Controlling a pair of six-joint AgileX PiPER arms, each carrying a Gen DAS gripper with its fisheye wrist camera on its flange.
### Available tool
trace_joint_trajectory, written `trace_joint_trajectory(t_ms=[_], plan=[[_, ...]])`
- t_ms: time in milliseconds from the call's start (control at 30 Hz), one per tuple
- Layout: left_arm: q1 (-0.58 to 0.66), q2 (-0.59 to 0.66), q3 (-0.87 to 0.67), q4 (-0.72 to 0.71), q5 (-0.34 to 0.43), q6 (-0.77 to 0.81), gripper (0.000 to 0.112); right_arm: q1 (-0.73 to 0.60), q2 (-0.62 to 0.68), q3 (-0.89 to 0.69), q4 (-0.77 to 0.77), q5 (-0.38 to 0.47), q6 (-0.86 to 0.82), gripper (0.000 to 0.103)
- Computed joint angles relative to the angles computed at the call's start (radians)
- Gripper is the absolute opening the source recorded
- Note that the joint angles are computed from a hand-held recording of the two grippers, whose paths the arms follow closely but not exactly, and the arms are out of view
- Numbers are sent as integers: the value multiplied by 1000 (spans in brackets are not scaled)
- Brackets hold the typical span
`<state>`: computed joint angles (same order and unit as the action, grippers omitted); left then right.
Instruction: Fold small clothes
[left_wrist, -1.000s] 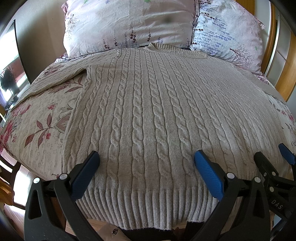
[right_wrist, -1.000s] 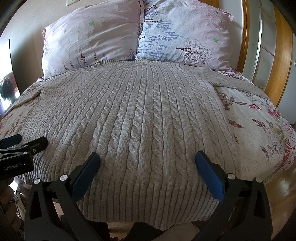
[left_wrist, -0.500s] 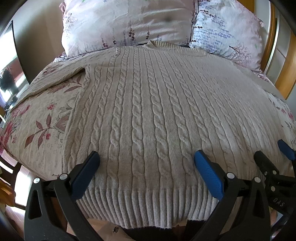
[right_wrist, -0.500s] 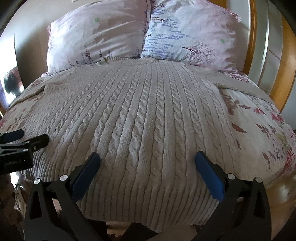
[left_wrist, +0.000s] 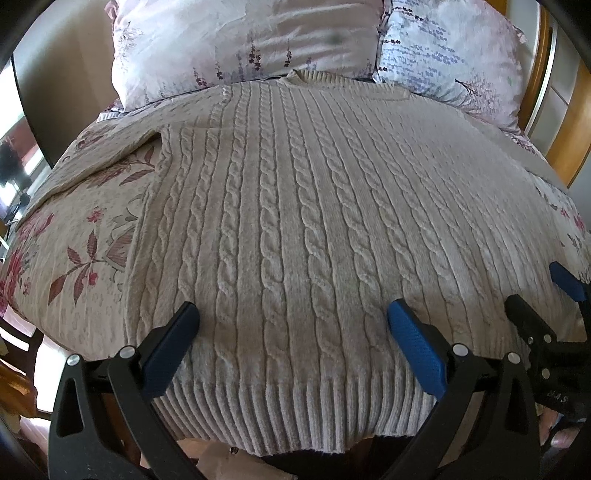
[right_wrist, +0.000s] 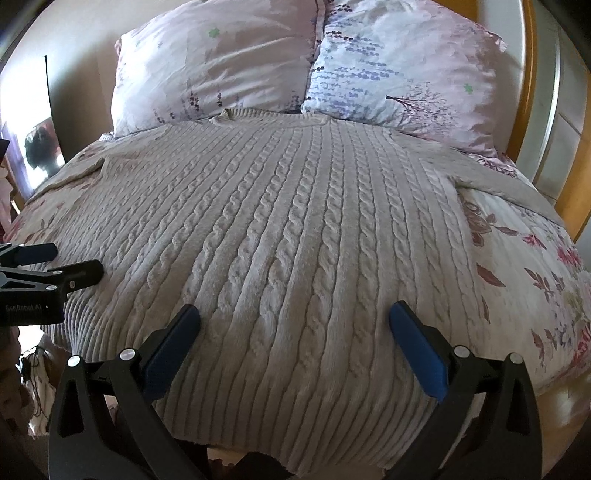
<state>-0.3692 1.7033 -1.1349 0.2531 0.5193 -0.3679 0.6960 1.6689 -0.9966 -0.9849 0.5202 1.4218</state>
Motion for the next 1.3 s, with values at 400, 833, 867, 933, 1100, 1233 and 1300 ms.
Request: trace_joint_trajectory(t_ms=[400, 833, 867, 933, 1100, 1233, 1300], plan=[[59, 70, -154, -63, -28, 160, 101, -502, -88, -81, 768, -239, -705, 100], [131, 262, -550, -315, 66, 454, 101, -939, 233, -490, 1121, 25, -808, 71], [139, 288, -593, -335, 84, 462, 101, -955, 244, -496, 1159, 26, -826, 66], [151, 327, -652, -361, 115, 463, 101, -998, 291, -531, 1262, 53, -869, 56], [197, 395, -730, -550, 127, 588, 101, -1025, 332, -558, 1283, 24, -848, 39], [206, 451, -807, -572, 165, 584, 101, -1038, 338, -551, 1261, -9, -815, 29], [207, 475, -839, -570, 180, 574, 101, -1027, 336, -544, 1195, -22, -757, 21]])
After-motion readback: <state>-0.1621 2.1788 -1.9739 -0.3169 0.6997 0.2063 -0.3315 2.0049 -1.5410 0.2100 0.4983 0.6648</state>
